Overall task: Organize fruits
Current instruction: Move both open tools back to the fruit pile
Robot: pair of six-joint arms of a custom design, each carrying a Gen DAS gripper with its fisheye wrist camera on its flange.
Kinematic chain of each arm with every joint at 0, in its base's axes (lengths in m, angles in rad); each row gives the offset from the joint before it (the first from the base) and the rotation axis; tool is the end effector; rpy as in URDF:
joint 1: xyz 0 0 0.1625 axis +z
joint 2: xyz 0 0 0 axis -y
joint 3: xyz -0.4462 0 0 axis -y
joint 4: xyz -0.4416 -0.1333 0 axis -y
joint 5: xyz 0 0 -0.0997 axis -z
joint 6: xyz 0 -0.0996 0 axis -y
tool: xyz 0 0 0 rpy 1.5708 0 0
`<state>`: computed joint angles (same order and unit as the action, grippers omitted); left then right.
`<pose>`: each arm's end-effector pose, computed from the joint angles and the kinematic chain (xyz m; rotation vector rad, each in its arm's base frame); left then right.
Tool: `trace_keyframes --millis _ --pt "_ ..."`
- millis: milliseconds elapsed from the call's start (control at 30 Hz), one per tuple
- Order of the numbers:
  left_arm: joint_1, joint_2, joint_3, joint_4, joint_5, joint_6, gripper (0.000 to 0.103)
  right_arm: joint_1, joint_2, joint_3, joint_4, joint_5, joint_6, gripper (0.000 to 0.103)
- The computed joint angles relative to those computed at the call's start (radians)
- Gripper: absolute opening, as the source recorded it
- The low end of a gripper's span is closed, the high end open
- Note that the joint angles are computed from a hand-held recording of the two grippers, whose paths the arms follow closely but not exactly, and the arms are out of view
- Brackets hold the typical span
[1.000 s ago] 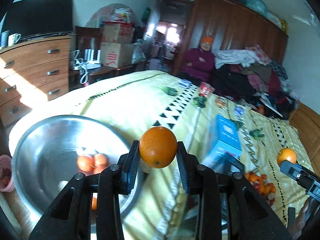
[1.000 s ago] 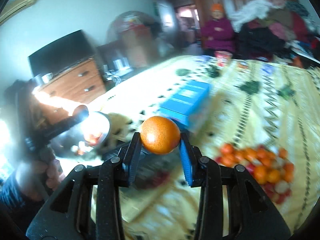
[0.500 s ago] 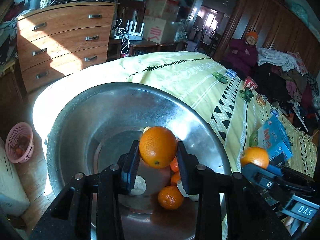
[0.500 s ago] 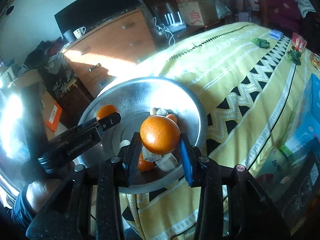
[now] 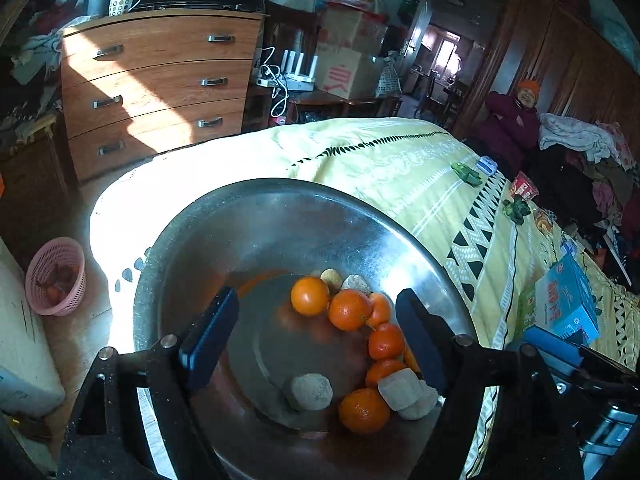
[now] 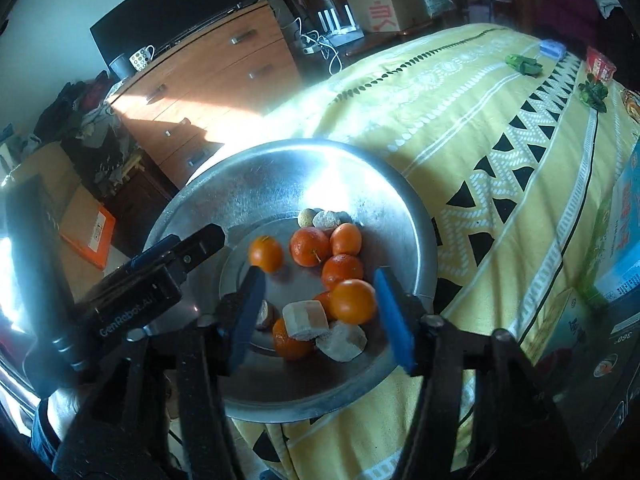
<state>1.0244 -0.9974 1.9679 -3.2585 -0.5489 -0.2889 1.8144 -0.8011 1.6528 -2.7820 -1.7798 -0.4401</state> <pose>-0.1257 -0.6267 0.1993 -0.1739 2.2149 -1.2393 0.2851 -0.6803 0.0945 0.9074 -2.7128 0.4878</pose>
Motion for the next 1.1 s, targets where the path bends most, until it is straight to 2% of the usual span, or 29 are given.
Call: trace_keyframes --millis 133,267,367,500,633,700,833,933,1100 --pt "-0.032 0.002 0.004 -0.023 0.026 0.009 0.082 0.005 -0.061 0.067 -0.097 0.031 -0.036 0.081" --pt "-0.100 0.039 -0.003 -0.142 0.017 0.140 0.082 -0.019 -0.199 0.236 -0.260 0.119 -0.101 0.081" --pt "-0.165 0.095 -0.026 -0.221 -0.052 0.238 0.082 -0.063 -0.315 0.385 -0.402 0.104 -0.139 0.081" --pt "-0.258 0.194 -0.073 -0.249 -0.215 0.352 0.082 -0.176 -0.468 0.538 -0.483 0.028 -0.111 0.081" --pt "-0.308 0.308 -0.153 -0.121 -0.431 0.347 0.083 -0.307 -0.594 0.639 -0.507 -0.052 -0.078 0.081" --pt "-0.312 0.390 -0.218 -0.031 -0.503 0.346 0.083 -0.372 -0.650 0.675 -0.499 -0.075 -0.046 0.081" --pt "-0.281 0.554 -0.386 0.158 -0.554 0.276 0.082 -0.472 -0.745 0.718 -0.486 -0.055 -0.032 0.081" --pt "-0.256 0.666 -0.515 0.264 -0.541 0.252 0.073 -0.526 -0.784 0.718 -0.464 -0.030 -0.024 0.081" --pt "-0.239 0.785 -0.655 0.366 -0.536 0.215 0.072 -0.601 -0.808 0.702 -0.449 0.012 -0.033 0.081"
